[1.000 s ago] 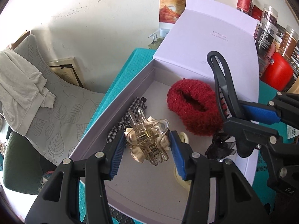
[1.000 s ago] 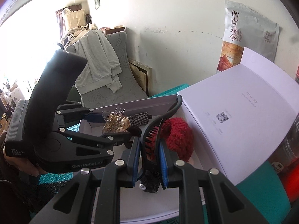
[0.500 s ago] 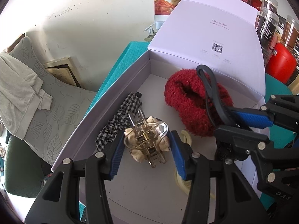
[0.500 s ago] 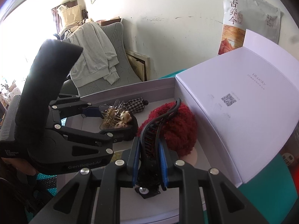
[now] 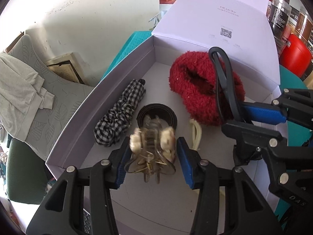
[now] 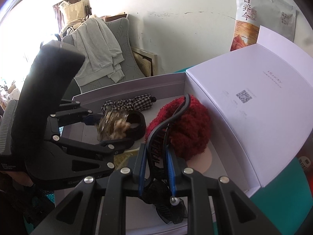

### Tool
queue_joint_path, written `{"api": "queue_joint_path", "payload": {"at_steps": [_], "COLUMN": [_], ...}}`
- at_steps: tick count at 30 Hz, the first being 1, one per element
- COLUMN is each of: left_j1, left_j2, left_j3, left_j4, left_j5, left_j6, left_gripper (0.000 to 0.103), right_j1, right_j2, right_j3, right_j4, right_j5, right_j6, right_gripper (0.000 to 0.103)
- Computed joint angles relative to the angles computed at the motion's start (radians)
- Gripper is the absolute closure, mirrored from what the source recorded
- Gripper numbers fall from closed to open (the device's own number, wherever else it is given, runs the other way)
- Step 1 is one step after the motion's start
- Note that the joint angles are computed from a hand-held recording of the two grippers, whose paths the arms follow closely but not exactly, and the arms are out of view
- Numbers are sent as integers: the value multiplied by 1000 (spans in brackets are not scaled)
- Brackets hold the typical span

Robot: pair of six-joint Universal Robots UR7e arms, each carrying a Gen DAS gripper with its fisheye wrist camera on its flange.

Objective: Organize objects
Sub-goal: 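Lower and open the left tool on the pins while the right tool releases the black clip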

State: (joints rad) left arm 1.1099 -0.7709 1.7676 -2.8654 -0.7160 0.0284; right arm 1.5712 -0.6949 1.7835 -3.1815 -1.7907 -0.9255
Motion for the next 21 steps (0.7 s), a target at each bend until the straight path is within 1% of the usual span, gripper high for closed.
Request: {"api": "queue_joint_path", "payload": {"at_steps": [7,13,18,21], "left_j1": [-9,-20,-42,-54], "left_j2": [-30,-54,-72,-80], "left_j3": [46,78,105,113], "left_j4": [14,18,17,28], "left_j5": [-3,0,22,34], "left_j6": [-30,-55,-68,-82], "left_gripper": [58,58,58,58], "right_j1": [5,7,11,14], "right_j2": [-15,-18,-34,-38], "right_j3": [24,16,35,43], "right_j4": [9,31,29,21], "right_j5": [-10,-14,-28,-40], "right_j6": [23,51,53,55], "right_gripper": [84,83,83,81]}}
